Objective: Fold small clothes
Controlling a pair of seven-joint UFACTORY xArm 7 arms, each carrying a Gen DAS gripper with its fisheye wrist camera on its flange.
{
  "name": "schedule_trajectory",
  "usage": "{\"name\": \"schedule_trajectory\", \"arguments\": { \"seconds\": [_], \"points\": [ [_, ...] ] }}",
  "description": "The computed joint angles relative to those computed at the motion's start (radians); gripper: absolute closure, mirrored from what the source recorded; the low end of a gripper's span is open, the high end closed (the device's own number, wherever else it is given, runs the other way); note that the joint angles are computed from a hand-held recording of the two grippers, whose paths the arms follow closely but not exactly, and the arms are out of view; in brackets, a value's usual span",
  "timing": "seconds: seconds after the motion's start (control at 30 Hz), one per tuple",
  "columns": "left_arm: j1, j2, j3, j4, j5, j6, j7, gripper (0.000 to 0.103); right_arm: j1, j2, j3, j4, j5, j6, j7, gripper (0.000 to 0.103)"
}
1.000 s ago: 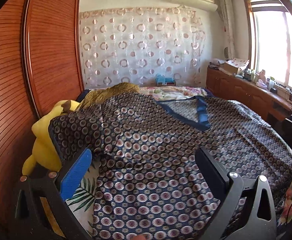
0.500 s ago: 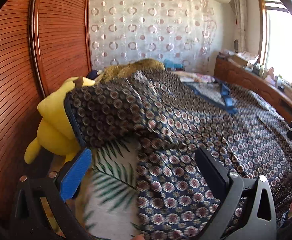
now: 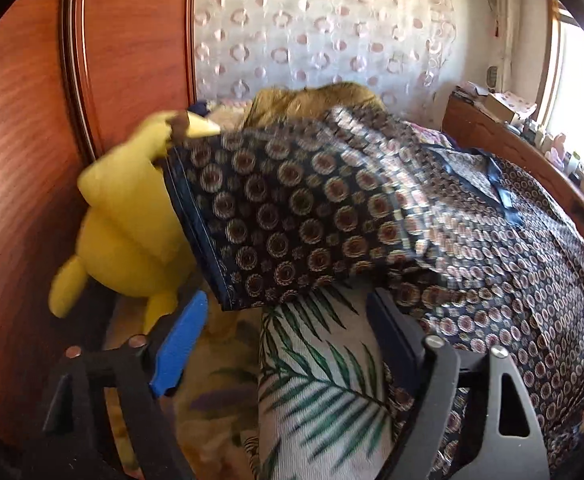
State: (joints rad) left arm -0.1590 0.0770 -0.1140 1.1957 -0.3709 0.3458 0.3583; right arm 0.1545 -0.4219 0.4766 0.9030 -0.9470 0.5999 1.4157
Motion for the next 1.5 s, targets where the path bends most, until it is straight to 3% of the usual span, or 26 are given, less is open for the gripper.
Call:
{"name": "schedule_trajectory", "arguments": {
  "seconds": [0.2, 0.3, 0.4, 0.47, 0.53, 0.57, 0.67, 0.87, 1.0, 1.27, 1.5],
  "points": [
    [0.029, 0.115, -0.009, 0.127, -0.033, 0.113, -0.015, 0.027, -0.029, 0.004, -0.011, -0.009, -0.021, -0.039, -0.001, 0.0],
    [0.028, 0.145, -0.008, 0.161, 0.002, 0.14, -0.043, 0.027, -0.035, 0.015, -0.004, -0.005, -0.041, -0.037, 0.025, 0.0],
    [0.044, 0.148, -0.025, 0.168, -0.023, 0.142, -0.004, 0.037, -0.042, 0.051, 0.011, 0.022, -0.074, -0.026, 0.056, 0.0],
    [0.041, 0.14, -0.024, 0.159, -0.013, 0.128, -0.004, 0.059, -0.028, 0.073, 0.006, 0.038, -0.097, -0.013, 0.074, 0.0],
    [0.022, 0.139, -0.003, 0.16, 0.049, 0.107, -0.047, 0.067, -0.007, 0.083, -0.011, 0.042, -0.107, -0.006, 0.079, 0.0],
    [0.019, 0.128, -0.003, 0.142, 0.065, 0.079, -0.05, 0.088, 0.003, 0.086, -0.017, 0.043, -0.113, -0.004, 0.083, 0.0],
    [0.028, 0.118, -0.008, 0.133, 0.07, 0.046, -0.04, 0.099, 0.025, 0.089, -0.038, 0.039, -0.125, -0.006, 0.091, 0.0],
    [0.019, 0.056, -0.02, 0.083, 0.094, -0.08, -0.01, 0.101, 0.051, 0.097, -0.066, 0.039, -0.129, -0.007, 0.084, 0.0],
    [0.009, 0.038, -0.045, 0.115, 0.042, -0.084, 0.062, 0.101, 0.057, 0.105, -0.072, 0.048, -0.139, -0.002, 0.082, 0.0],
    [-0.076, 0.104, -0.113, 0.293, -0.004, 0.01, 0.172, 0.101, 0.061, 0.092, -0.08, 0.032, -0.149, -0.005, 0.119, 0.0],
    [-0.124, 0.046, -0.112, 0.244, -0.039, 0.07, 0.198, 0.1, 0.046, 0.035, -0.072, -0.017, -0.133, -0.01, 0.14, 0.0]
  ]
}}
